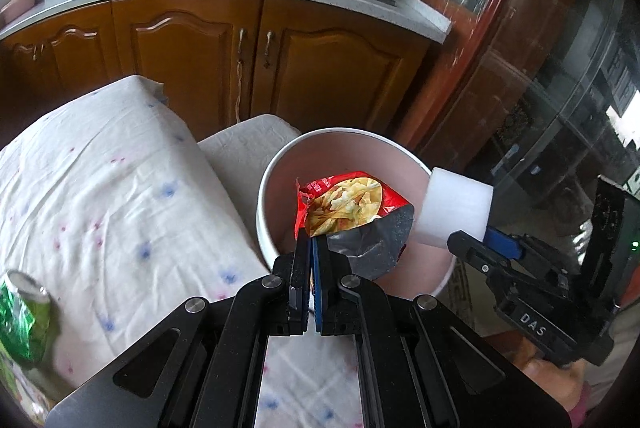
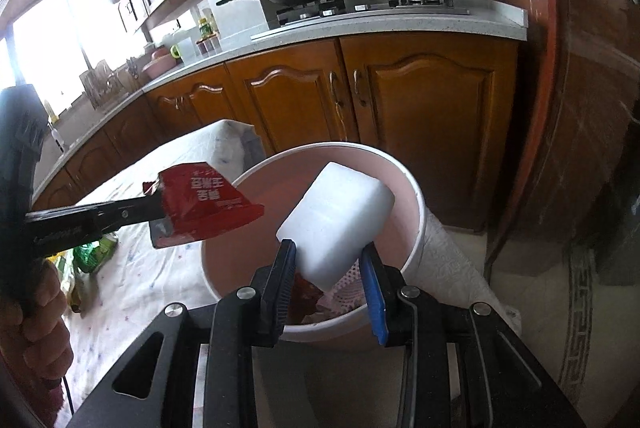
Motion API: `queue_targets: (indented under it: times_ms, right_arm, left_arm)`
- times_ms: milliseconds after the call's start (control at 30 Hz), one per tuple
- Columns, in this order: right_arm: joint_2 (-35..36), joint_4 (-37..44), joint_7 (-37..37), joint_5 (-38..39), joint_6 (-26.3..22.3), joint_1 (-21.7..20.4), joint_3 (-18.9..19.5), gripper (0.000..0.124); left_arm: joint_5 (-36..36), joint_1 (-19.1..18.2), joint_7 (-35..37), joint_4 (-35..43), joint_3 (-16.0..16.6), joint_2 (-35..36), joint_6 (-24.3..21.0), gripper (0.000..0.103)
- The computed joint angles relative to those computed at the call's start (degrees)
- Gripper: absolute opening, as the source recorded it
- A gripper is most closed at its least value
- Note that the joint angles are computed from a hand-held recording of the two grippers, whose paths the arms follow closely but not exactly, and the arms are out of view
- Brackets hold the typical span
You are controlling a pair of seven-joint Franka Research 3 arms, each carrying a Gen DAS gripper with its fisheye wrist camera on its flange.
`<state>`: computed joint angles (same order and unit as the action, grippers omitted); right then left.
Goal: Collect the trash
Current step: 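Carry the chip bag and sponge over the pink bin and release both inside, then move both open tools back over the table toward the juice pouch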
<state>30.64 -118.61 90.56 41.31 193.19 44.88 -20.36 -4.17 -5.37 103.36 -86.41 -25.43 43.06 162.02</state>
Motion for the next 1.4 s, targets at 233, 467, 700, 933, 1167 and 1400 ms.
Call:
queue_targets:
  times_ms: [233, 467, 700, 933, 1167, 1400]
  right_arm:
    - [1.2, 2.3, 1.4, -5.2, -5.7, 0.3, -2.8, 0.036]
    - [1.4, 3.3, 4.9, -10.3, -7.9, -3.8, -0.3, 0.053]
    - [-0.7, 0.1, 8.0, -13.2, -3.9, -8.1, 4.3, 0.055]
    - [-2.2, -2.3, 6.6, -11.3, 1.8, -13.5, 11.8, 0.075]
    - [-2.7, -4.6, 6.7, -9.4, 10.1, -19.4, 20.8, 0.085]
    - [-2.6, -5.5, 8.7, -11.1, 15.0, -22.0, 26.0, 0.086]
  left_arm:
    - [2.8, -5.0, -2.7, 9.6, 3.8, 4.9, -6.4, 0.001]
    - [3.7, -7.1, -4.4, 12.4, 5.7, 6.5, -8.6, 0.031]
    - [2.4, -4.5, -4.7, 7.1, 4.2, 3.9, -6.0, 0.038]
    - [0.3, 0.0, -6.4, -4.8, 2.2, -2.3, 3.0, 0.046]
    - [-1.1, 7.6, -6.1, -16.0, -2.9, -7.7, 10.1, 0.048]
    - [-1.4, 16.0, -6.2, -24.5, -8.6, -11.4, 13.8, 0.048]
